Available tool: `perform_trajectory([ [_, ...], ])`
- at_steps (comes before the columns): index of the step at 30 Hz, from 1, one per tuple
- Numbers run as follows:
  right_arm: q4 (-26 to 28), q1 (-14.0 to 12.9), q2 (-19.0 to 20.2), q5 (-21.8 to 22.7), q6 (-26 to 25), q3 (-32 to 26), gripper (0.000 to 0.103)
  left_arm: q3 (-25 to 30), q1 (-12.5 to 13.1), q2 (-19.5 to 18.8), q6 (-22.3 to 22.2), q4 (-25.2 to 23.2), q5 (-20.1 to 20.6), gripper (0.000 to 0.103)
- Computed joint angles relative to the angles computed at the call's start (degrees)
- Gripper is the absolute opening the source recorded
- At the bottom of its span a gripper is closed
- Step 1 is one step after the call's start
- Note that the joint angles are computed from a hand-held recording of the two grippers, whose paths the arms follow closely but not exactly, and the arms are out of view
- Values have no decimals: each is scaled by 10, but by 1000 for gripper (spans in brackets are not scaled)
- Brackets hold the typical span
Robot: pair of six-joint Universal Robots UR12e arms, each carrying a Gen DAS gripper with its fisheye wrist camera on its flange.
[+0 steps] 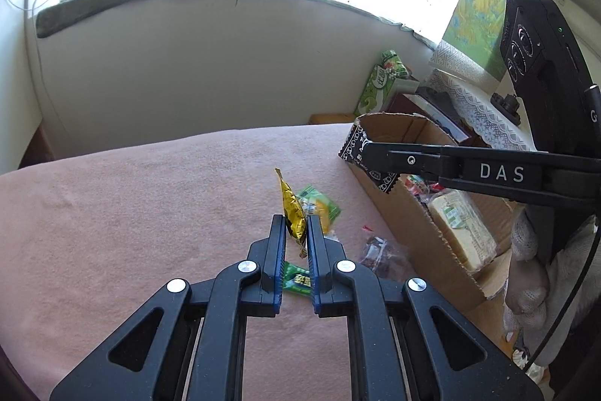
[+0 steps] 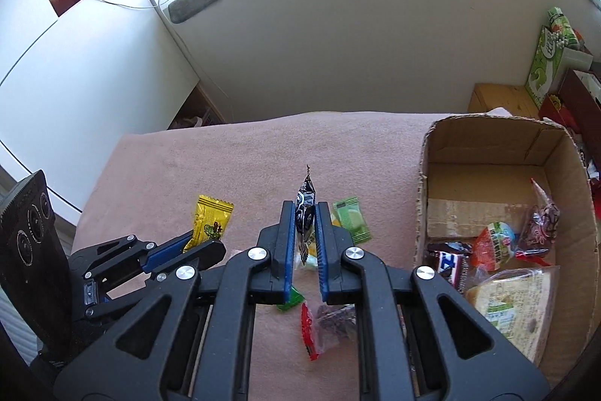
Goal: Organize snacks
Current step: 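Carry both candies into the box and release them with both tools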
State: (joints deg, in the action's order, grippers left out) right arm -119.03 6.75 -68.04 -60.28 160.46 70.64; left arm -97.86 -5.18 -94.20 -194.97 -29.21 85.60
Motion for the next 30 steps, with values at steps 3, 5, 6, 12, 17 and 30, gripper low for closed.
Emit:
perform_trajectory([
  [3,-11,-13,-3,-6,8,-3,10,9,-8,-5,4,1,-9,10],
  [5,-16,-20,-5,-11,14,-4,10,14,-12,-8,6,2,-17,10],
  [6,-19,-24,-5,-14,17,-5,10,17,-14,-10,6,2,-20,10],
  [12,-34,-38,4,-32,37,-16,10,52,-38,-38,4,-6,-29,10],
  [17,-27,-51,14,-34,48,-27,10,71,-51,-52,6,-9,-41,10],
  [30,-21,-67,36,-41,71,-44,10,104,-76,-78,23,-28,-71,10],
])
